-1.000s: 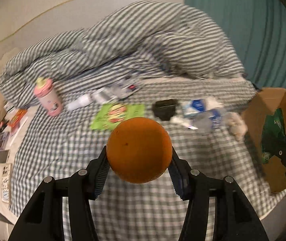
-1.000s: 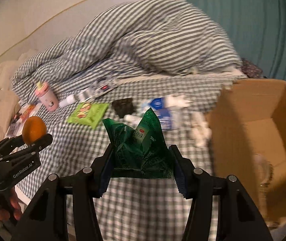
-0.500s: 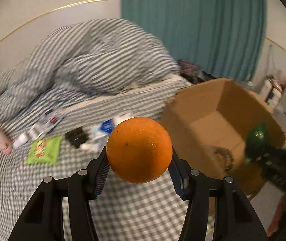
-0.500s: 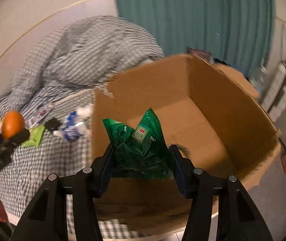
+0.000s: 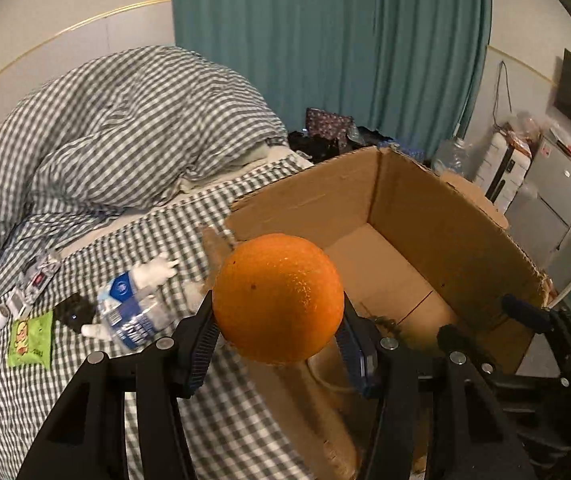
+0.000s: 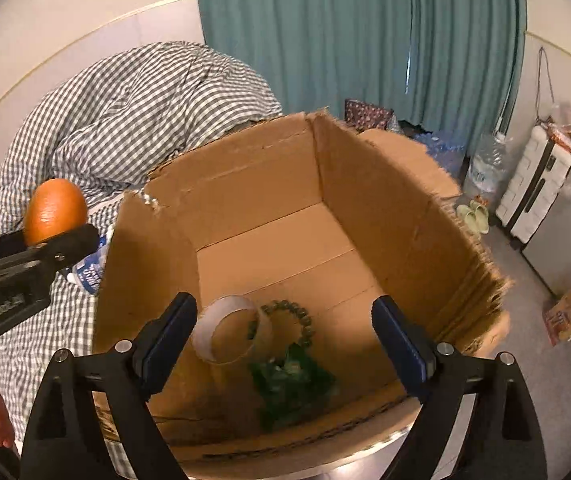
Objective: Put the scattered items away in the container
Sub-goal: 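Lower the orange into the box and open the left tool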
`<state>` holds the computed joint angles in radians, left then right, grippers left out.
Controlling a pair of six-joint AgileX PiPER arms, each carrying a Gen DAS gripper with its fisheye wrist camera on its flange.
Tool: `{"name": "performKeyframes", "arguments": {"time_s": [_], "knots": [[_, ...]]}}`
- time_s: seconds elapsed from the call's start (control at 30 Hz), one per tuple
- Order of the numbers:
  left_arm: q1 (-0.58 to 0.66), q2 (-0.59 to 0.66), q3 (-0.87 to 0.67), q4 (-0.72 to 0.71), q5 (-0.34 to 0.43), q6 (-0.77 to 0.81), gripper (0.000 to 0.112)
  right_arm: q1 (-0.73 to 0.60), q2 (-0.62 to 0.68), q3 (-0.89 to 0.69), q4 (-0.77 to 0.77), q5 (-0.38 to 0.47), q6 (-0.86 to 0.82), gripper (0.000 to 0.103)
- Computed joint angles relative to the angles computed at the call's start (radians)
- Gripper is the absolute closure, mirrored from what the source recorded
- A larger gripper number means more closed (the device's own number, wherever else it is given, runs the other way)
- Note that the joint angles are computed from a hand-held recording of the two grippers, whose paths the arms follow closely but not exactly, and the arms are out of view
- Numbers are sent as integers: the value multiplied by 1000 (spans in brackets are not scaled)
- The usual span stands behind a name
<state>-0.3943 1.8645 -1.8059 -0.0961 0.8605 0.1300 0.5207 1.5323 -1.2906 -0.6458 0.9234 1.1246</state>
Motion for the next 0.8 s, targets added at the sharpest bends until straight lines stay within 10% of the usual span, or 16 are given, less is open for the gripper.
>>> {"name": "performKeyframes", "arguments": {"time_s": [0.2, 0.33, 0.8], "knots": [[-59, 66, -65, 35, 12, -9, 53, -36, -66, 53, -24, -5, 20, 14], [-99, 37, 5, 188, -91, -127, 9, -35, -73, 51, -41, 11, 25, 14], [86, -104, 200, 265, -108, -212, 9, 82, -30, -33, -34, 53, 53, 14]]}}
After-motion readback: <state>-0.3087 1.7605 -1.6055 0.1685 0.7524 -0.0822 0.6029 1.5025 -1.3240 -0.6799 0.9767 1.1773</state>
